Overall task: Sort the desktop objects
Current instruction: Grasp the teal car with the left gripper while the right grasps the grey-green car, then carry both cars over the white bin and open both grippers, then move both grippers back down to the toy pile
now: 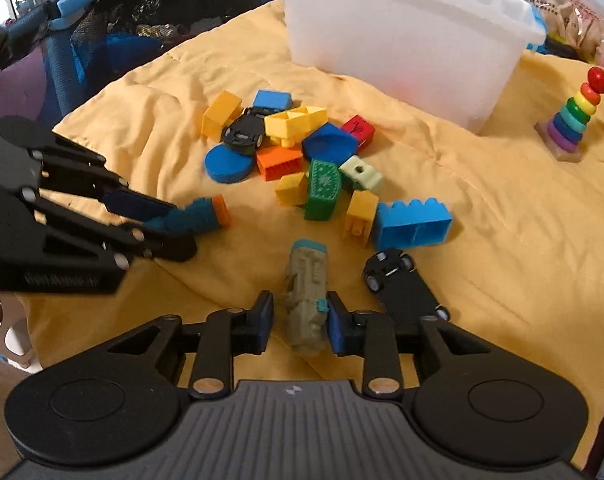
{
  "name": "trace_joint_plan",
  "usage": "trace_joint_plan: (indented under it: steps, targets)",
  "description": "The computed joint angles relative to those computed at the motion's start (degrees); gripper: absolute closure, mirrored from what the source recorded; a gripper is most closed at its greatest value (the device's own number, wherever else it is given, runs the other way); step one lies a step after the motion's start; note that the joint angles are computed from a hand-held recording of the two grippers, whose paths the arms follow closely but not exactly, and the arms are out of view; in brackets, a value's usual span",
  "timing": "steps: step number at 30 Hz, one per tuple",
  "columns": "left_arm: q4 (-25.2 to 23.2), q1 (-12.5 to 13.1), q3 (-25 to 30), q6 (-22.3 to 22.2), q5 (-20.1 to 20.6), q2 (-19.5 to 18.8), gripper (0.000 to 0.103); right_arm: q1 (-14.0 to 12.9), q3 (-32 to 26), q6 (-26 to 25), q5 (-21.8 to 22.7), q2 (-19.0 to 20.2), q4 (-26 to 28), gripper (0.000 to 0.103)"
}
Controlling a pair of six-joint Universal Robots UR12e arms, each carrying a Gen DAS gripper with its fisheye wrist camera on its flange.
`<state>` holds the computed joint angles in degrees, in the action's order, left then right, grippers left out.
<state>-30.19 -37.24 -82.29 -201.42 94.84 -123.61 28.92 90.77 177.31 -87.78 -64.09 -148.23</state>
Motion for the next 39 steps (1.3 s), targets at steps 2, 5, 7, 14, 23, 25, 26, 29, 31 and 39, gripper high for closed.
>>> trace_joint_plan:
  steps: [2,5,7,14,23,25,26,29,31,39]
  targets:
    - [0.56,0.06,-0.15,-0.19,-0.38,0.34,0.081,-0.11,0.30,0.31,0.53,-0.22,-0.43,0.081]
    - [3.57,0.22,-0.43,0.41,0.22,1.13,0.081,-0.20,0.65,1.22,0.22,-0.77,-1.80,0.081]
    - [6.04,0.35,0.06,0.78,1.28,1.37,0.081,-0.44,0.57,2.26,0.13,-1.11,-3.14,0.081]
    - [15.25,1.12,5.51,6.00,5.92,0.31,0.081,-1.40,-1.87,5.10,-1.73,-0.96,-10.59,0.081]
    - [17.57,3.15,20.48,11.40,8.20,-6.78,0.081,-3.12,-12.27,7.61,-5.44,3.83,-18.00,0.080]
    - [16.08,3.58,23.33,11.25,8.49,-8.26,0.081,-3.51,-16.00,8.54,-5.71,5.83,-17.98,0.081]
    - [14.83,3.81,25.22,11.35,8.44,-9.37,0.081,-3.62,-17.61,8.76,-6.33,6.66,-17.06,0.080]
    - [8.91,4.50,30.19,9.66,8.21,-12.50,0.081,-4.05,-22.22,9.71,-6.81,9.39,-14.54,0.080]
    - [3.90,5.07,32.61,7.67,7.28,-14.17,0.081,-4.10,-25.00,10.30,-7.71,11.18,-12.07,0.080]
    - [-2.80,6.08,32.25,5.20,6.39,-14.53,0.061,-4.19,-30.22,12.69,-8.57,14.81,-0.94,0.067]
